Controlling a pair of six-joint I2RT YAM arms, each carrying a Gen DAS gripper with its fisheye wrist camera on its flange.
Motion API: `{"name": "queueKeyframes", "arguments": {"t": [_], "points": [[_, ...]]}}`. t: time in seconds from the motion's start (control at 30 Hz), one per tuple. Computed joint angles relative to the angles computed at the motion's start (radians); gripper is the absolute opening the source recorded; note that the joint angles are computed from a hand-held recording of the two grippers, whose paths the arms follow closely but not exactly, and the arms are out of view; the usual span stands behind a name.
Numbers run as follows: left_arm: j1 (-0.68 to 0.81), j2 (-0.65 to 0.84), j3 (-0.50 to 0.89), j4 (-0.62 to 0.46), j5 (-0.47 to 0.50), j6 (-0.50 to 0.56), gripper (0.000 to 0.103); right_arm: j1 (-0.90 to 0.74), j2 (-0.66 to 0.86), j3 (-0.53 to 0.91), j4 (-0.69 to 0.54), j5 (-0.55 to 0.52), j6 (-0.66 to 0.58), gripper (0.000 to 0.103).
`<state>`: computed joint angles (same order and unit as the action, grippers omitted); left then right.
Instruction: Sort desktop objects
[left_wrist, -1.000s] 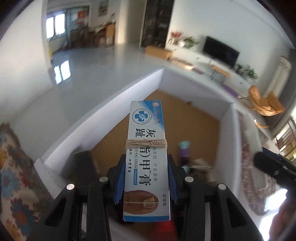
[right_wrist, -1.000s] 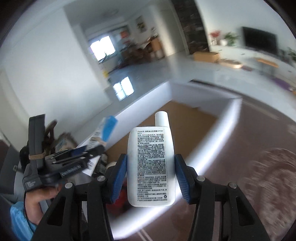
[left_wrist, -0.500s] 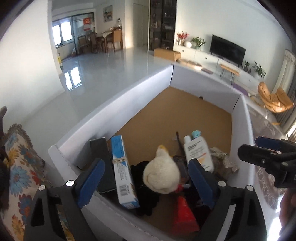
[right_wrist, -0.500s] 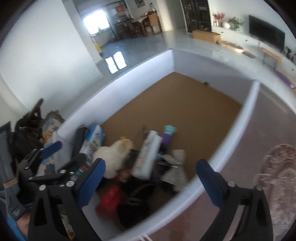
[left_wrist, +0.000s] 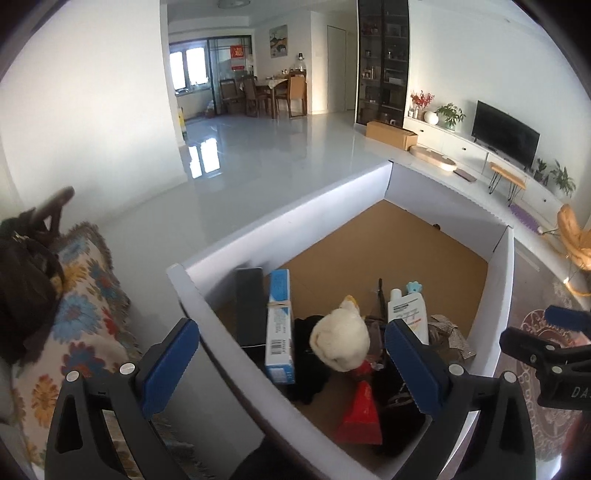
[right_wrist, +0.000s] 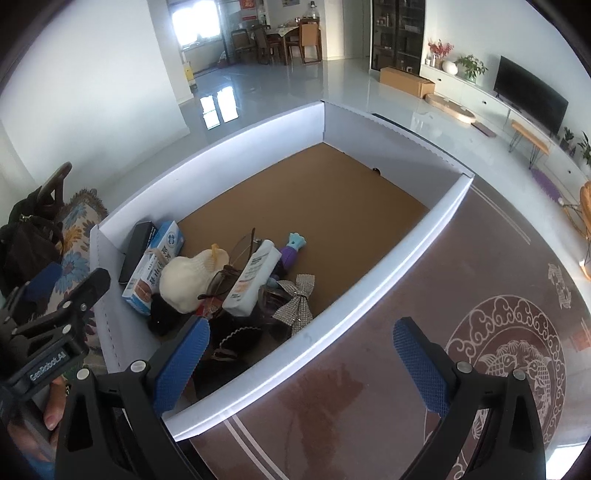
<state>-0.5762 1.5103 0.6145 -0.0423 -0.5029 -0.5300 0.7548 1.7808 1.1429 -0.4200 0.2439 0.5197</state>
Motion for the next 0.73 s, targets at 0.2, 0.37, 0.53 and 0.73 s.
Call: {"name": "queueKeyframes", "arguments": {"t": [0.2, 0.37, 0.53, 0.73], "points": [[0.000, -0.021, -0.010, -0.002, 0.024, -0.024, 0.103, 0.013, 0.048, 0.059, -0.009, 0.007, -0.026, 0.100], [0.002, -0.001, -0.012, 0.016, 0.016, -0.024, 0.103, 0.021, 0.088, 0.093, -0.025, 0.007, -0.045, 0.100], [0.009, 0.009, -0.015, 0.029, 0.035, -0.018, 0.103, 0.025, 0.103, 0.087, -0.018, 0.013, -0.051, 0.100], [-0.001, 0.016, -0.029, 0.051, 0.017, -0.044, 0.103, 0.022, 0.096, 0.063, -0.001, 0.015, -0.050, 0.100]]}}
